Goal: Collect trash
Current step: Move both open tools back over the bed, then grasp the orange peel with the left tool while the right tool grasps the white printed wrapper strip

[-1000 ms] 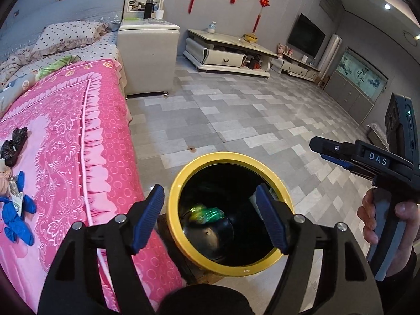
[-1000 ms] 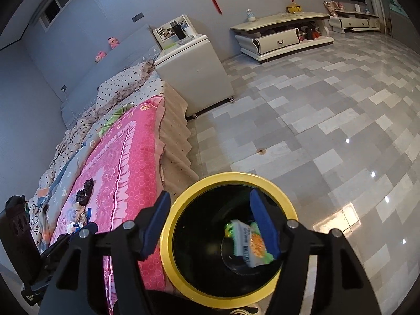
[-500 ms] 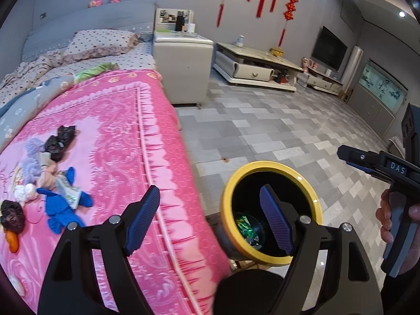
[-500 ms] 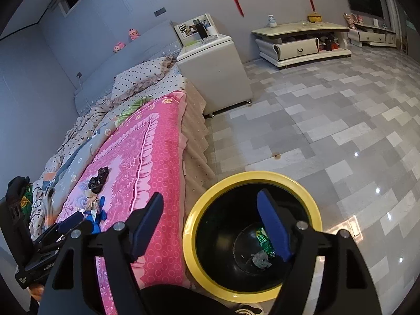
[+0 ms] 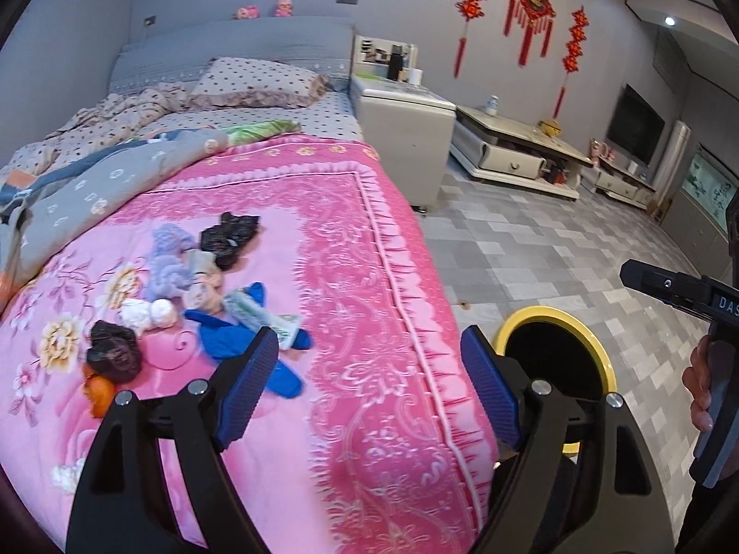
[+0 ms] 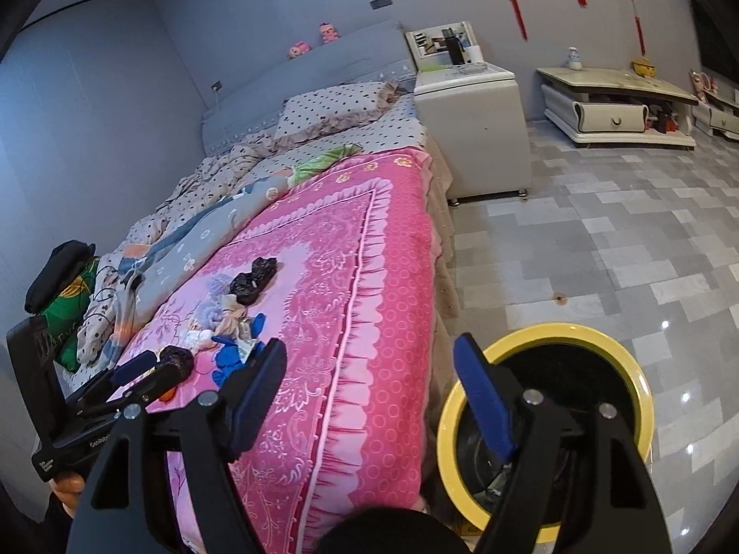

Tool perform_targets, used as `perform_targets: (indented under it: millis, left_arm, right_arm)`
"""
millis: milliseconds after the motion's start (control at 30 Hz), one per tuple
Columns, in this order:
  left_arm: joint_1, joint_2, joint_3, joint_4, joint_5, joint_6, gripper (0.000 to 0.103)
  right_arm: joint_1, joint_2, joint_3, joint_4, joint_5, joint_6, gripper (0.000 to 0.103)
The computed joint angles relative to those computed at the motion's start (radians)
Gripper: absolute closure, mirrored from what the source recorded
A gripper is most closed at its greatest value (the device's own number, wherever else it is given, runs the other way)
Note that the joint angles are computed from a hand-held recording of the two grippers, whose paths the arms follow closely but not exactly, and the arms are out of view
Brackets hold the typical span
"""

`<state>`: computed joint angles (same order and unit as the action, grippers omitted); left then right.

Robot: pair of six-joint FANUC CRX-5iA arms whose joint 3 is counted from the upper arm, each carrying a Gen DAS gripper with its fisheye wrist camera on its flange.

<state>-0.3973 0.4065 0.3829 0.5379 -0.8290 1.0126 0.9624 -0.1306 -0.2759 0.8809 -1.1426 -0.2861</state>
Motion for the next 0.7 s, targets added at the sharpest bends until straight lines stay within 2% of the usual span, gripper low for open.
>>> perform_targets:
  millis: [300, 567, 700]
  left_arm:
    - [0.088, 0.0, 0.01, -0.089, 0.011, 0.062, 0.026]
    - [0.165, 0.06, 0.08, -0.188, -0.019, 0.165, 0.026]
    - [0.194, 0.093, 0.109, -0.234, -0.026, 0.205, 0.026]
  right_arm:
    - [-0.046, 0.157, 0.167, -0.033, 0.105, 0.182, 0.032]
    - [-0.095, 0.299, 0.318, -0.116, 0.189, 0.346, 0.032]
    - [-0.115, 0.373, 0.399, -0.161, 0.197, 0.423, 0.032]
